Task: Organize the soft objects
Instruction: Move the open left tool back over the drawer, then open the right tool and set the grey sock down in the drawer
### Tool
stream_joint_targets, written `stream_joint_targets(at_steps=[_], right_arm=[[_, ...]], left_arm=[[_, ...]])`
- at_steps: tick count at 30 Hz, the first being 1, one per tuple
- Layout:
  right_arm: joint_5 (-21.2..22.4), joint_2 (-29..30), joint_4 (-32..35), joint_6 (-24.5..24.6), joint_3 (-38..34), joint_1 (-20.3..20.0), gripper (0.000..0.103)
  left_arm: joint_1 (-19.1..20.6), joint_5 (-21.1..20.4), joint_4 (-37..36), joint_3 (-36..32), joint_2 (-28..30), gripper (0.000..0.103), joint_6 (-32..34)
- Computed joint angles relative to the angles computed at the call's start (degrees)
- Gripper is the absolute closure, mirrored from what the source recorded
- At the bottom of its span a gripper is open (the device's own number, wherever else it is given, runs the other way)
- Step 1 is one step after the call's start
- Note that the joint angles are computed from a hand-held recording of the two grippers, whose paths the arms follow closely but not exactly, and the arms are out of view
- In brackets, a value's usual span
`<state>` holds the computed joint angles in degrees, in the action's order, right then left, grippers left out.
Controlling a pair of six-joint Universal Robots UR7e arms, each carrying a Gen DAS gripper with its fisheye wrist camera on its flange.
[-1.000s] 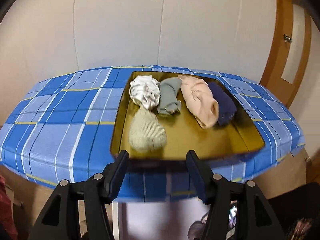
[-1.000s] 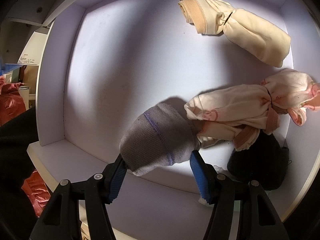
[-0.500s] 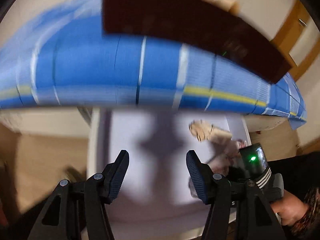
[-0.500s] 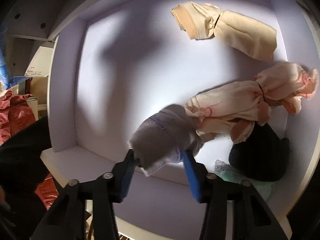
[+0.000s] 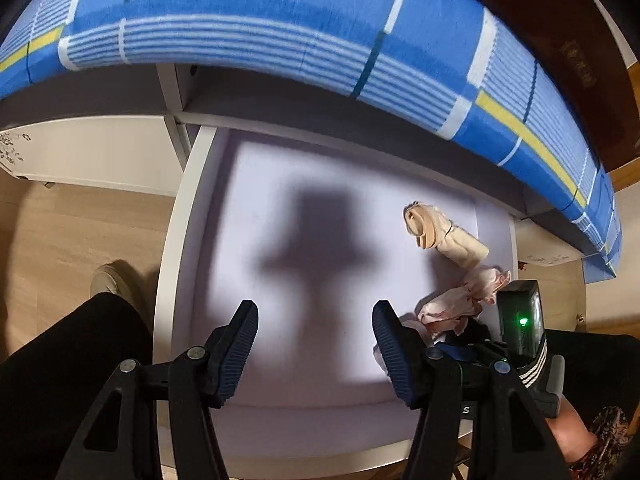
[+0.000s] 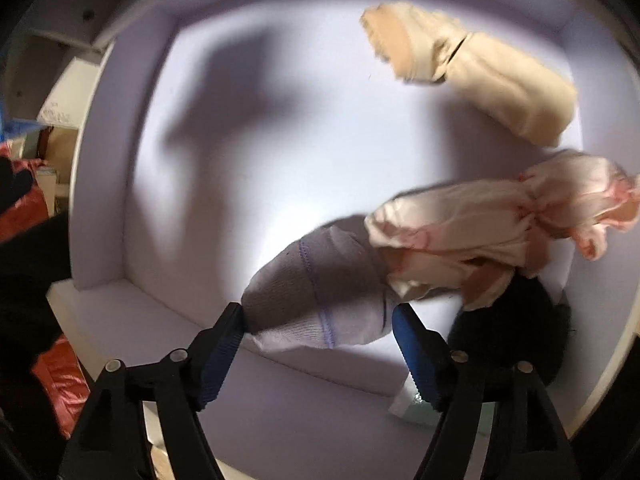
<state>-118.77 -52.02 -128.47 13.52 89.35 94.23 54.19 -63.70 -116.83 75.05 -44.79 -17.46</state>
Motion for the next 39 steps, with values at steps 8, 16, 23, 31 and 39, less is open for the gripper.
stream_joint_targets(at_steps=[8, 16, 23, 31, 39], right_arm=[[-2.16, 0.82, 0.98, -1.54, -0.60, 0.60, 0.033], [-0.25, -1.23, -2.37, -0.49, 1.40, 0.63, 0.047], [1.36, -2.38, -3.27, -0.91, 2.18, 0.00, 0.039], [-5.26, 1.67, 0.85, -1.57, -0.79, 1.43, 0.010], [-0.64, -0.50, -0.73, -1.29, 1.47, 0.02, 0.039]], left_arm=[[0.22, 0.22, 3.85, -1.79, 1.31, 0.043, -1.26], [0.38, 0.52, 5.82, -2.27, 1.45, 0.043, -2.24], [0.43, 0.63, 6.16, -2.22, 1.30, 0.043, -3.13], [0.45, 0.82, 6.84, -2.57, 1.52, 0.043, -3.60], [0.63, 1.09, 7.78, -2.92, 1.82, 0.043, -3.62]])
